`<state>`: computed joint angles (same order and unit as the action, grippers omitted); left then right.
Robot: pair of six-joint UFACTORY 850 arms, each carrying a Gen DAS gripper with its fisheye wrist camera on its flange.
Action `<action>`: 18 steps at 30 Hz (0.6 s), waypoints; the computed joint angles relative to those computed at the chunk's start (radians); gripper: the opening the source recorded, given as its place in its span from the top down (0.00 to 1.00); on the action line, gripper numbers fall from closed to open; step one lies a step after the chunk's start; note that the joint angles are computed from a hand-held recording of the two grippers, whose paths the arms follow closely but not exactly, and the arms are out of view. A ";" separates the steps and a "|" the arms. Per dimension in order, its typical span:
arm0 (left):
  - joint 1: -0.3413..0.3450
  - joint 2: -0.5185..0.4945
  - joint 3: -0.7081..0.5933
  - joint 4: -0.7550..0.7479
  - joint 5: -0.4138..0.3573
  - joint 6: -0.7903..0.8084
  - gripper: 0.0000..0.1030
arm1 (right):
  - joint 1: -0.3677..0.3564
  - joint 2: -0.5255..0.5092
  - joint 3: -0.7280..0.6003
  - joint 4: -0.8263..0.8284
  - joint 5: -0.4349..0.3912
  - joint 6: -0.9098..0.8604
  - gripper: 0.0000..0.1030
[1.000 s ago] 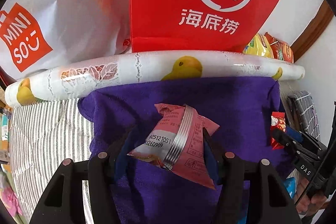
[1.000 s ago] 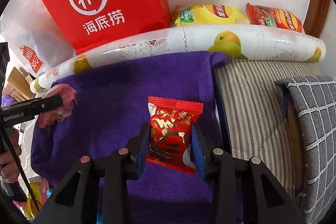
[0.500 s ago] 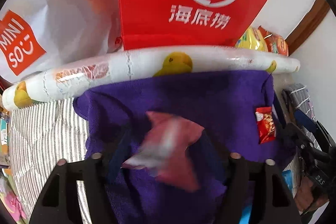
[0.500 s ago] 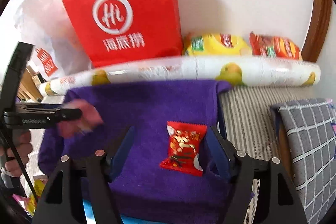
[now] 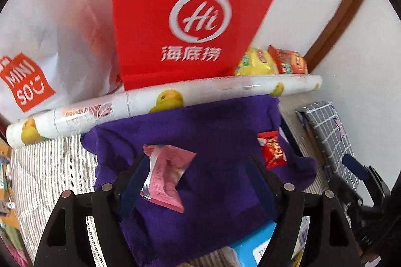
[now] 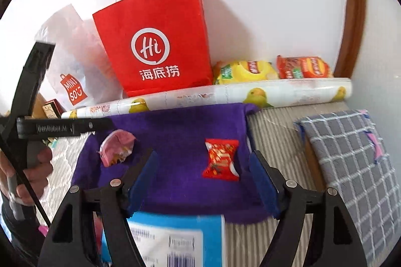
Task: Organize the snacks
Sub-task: 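Open the right tool dropping the red packet while the left tool drops the pink packet on the towel, then move both tools back to the snack pile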
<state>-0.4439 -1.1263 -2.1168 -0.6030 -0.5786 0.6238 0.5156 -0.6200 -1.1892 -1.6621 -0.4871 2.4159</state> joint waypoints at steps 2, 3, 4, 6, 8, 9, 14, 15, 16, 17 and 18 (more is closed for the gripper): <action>-0.001 0.037 0.050 -0.029 0.030 0.044 0.25 | 0.029 0.018 0.021 0.050 -0.043 -0.034 0.27; 0.000 0.053 0.072 -0.049 0.039 0.069 0.25 | 0.043 0.026 0.030 0.076 -0.060 -0.052 0.27; 0.000 0.062 0.082 -0.060 0.042 0.080 0.25 | 0.055 0.035 0.040 0.098 -0.070 -0.062 0.27; -0.001 0.095 0.125 -0.089 0.058 0.120 0.25 | 0.071 0.056 0.066 0.119 -0.064 -0.057 0.27; -0.005 0.128 0.166 -0.119 0.087 0.164 0.25 | 0.088 0.081 0.101 0.105 -0.046 0.007 0.27; -0.005 0.148 0.193 -0.146 0.105 0.196 0.25 | 0.095 0.089 0.115 0.093 -0.041 0.041 0.27; -0.015 0.259 0.346 -0.294 0.205 0.363 0.25 | 0.143 0.123 0.189 0.016 0.004 0.211 0.36; -0.016 0.272 0.365 -0.312 0.212 0.381 0.25 | 0.151 0.122 0.193 0.015 0.008 0.223 0.37; -0.016 0.292 0.396 -0.342 0.217 0.414 0.25 | 0.159 0.123 0.198 0.021 0.011 0.222 0.36; -0.015 0.306 0.417 -0.367 0.217 0.436 0.25 | 0.170 0.124 0.202 0.024 0.021 0.212 0.36; -0.013 0.321 0.442 -0.388 0.215 0.454 0.25 | 0.176 0.125 0.205 0.021 0.030 0.206 0.36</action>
